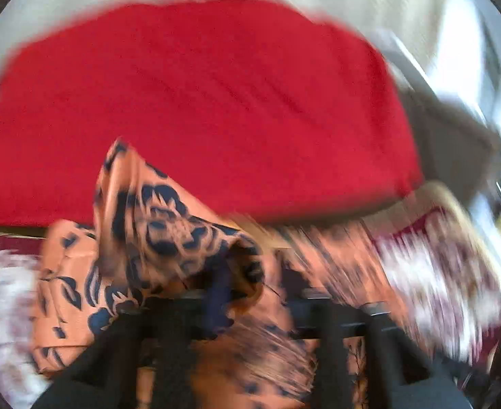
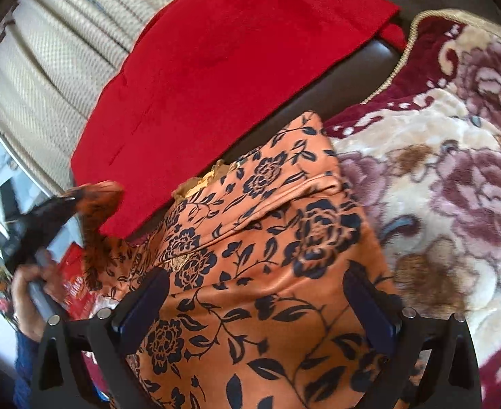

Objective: Fold small clothes

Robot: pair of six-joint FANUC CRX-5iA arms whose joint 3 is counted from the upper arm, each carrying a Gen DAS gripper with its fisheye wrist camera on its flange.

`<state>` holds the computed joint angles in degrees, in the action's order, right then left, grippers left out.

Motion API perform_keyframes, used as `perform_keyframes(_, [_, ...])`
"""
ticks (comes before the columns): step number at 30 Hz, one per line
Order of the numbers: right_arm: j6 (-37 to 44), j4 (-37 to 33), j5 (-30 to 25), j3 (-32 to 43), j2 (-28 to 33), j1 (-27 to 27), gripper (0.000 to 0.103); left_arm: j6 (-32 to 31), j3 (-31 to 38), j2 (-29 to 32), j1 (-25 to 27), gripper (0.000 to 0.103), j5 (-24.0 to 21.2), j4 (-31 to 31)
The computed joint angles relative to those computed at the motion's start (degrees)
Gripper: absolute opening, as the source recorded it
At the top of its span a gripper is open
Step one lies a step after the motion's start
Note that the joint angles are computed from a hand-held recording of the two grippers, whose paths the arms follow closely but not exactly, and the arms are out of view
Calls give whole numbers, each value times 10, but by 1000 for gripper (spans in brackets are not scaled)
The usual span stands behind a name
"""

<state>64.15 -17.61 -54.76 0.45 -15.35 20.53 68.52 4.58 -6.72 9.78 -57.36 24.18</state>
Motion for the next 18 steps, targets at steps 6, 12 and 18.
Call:
perform_keyframes(6, [25,-32,-12,23,0,-27,103,-1,-51,-27,50,68,-63,6])
perform_keyframes(12, [64,-34,-49,123,78,-3,103,-4,-171,-151,221,90,-7,104])
perform_keyframes(18, [92,224,-132,291,248,169,103,95,-192,-133,279,90,1,37])
